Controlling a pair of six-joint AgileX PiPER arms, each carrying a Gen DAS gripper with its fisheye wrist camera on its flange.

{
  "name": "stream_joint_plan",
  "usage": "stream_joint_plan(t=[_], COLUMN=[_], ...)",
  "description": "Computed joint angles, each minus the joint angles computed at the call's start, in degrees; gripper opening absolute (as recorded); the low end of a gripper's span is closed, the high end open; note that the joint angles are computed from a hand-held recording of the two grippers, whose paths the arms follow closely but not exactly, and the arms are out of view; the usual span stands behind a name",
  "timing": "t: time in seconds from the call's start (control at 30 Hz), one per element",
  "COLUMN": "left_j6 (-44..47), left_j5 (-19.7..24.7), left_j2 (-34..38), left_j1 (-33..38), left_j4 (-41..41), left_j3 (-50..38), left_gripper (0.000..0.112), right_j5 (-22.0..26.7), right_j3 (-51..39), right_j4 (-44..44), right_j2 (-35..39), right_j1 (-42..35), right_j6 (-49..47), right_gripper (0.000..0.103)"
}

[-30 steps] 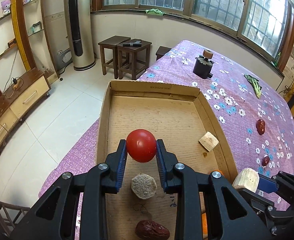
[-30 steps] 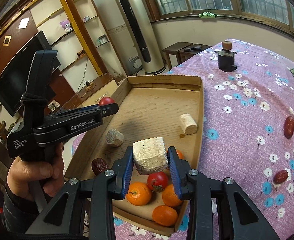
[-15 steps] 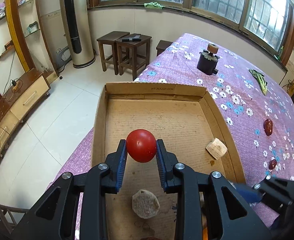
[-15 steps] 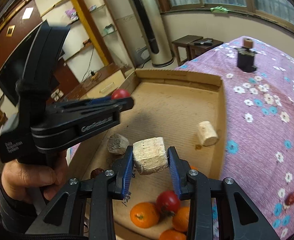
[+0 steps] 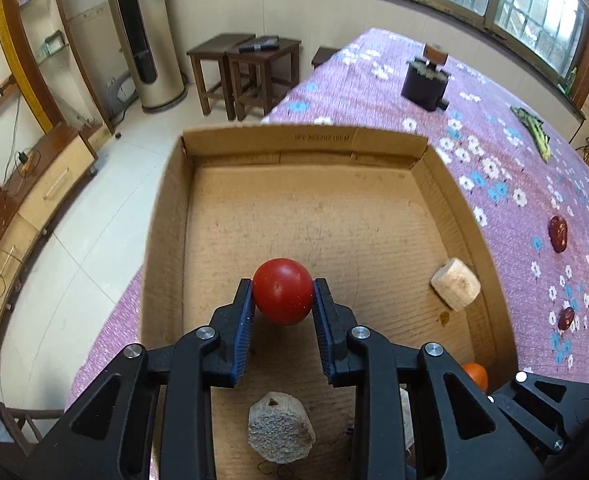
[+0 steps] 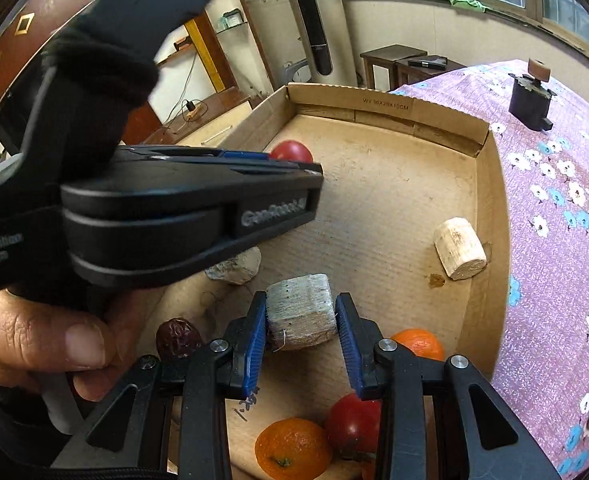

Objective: Organize fruits
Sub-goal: 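Open both tools to release the tomato and cube into the tray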

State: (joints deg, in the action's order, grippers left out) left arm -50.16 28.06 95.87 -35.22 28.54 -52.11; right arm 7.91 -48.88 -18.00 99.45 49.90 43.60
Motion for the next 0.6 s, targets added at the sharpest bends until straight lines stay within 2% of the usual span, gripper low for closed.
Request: stream_joint_plan(t=[0.1,0.17,0.2,0.23,0.3,0.4,0.6], left_j6=[-0.27,-0.78,-1.15,-1.81,-4.67,-7.31,-9.28], left_j5=[0.94,1.54,1.63,1.62,1.57,1.89,2.32], left_j2=[0.24,0.02,-0.09,-0.50,-1.62,-3.03,-4.75], left_j1=[-0.25,-0.36,-0.45,-0.58,-1.07,-1.90,-3.41], left_j4=[-0.09,-0.12,0.07,0.51,2.94,5.29,6.40], left_j3=[-0.23,-0.20,-0.12,0.13,1.01,1.93,2.77], left_gripper=[0.027,0.027,0.031,0.044,0.060,0.061,0.061], right_j5=[0.55,0.80,0.96,1.08,1.11,1.33,2.36], right_j3=[-0.20,-0.30,-0.21,0.11,1.11,2.66,6.73], right_j4=[-2.09,-2.28,-3.37,-5.56,-12.28,-13.72,-24.86], right_j2=[0.06,0.07,-0.17,-0.57,-1.66,-3.99,-9.51], right_j1=[0.10,0.33,0.48,0.71,1.32,1.22,2.13], right_j6=[2.12,2.34,3.38,5.63,12.61,14.14,26.61], right_gripper=[0.036,0.041,0.042,0.046,0.049,0.050,0.050])
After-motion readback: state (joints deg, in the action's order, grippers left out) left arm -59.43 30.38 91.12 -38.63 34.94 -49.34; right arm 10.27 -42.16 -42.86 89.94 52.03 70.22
